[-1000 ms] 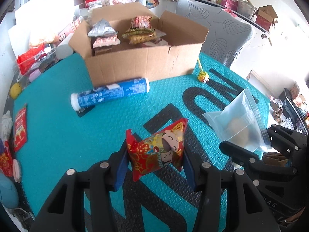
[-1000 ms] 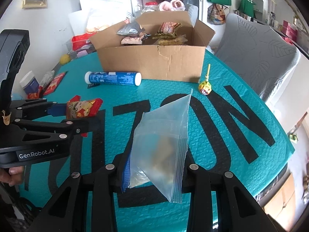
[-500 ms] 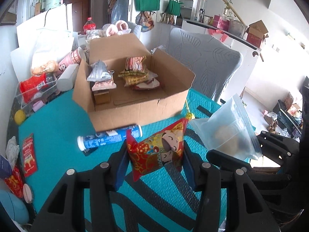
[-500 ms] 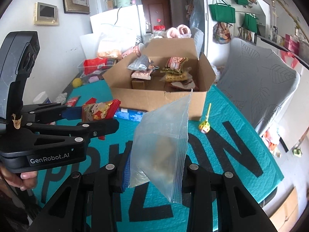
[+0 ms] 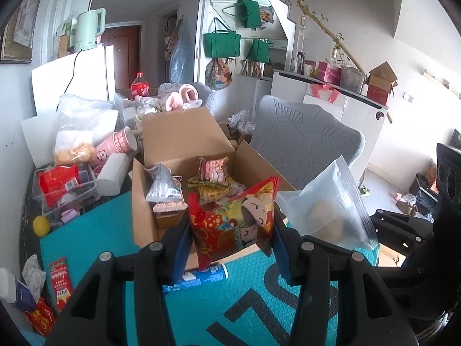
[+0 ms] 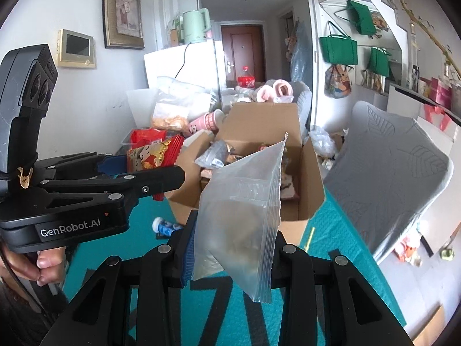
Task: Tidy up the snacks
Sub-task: 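Carry both held bags over the open cardboard box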
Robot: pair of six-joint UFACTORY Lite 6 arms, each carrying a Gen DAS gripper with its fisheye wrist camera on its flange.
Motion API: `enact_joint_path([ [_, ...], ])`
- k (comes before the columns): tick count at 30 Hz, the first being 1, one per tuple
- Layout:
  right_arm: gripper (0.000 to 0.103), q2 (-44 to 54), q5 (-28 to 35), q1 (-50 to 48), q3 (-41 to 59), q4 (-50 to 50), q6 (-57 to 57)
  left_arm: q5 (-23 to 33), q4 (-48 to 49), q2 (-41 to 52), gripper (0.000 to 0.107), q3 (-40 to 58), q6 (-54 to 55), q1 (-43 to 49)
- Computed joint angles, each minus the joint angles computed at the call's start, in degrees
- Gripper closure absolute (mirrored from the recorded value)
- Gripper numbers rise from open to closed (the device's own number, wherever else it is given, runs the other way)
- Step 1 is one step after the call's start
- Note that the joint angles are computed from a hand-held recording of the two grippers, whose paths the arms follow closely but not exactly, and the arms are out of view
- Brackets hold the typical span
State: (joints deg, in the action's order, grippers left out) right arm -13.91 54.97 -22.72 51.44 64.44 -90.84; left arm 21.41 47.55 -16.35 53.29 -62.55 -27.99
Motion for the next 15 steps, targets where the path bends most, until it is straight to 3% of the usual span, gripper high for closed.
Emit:
enact_joint_path([
  [8, 0.068, 9.68, -4.39, 7.23, 11.54, 1.13, 3.26, -3.64, 0.15, 8.5, 0.057, 10.14, 3.98, 7.57],
  [12, 0.068, 16.03, -7.92, 10.84, 18.82, 1.51, 4.69, -8.0, 1.01, 14.43, 0.057, 15.12, 4.68, 11.55],
  [15, 0.068, 22.05, -9.37, 12.88, 25.36, 1.77, 6.05, -10.91, -3.61, 19.52, 0.057, 19.4, 9.17, 14.64],
])
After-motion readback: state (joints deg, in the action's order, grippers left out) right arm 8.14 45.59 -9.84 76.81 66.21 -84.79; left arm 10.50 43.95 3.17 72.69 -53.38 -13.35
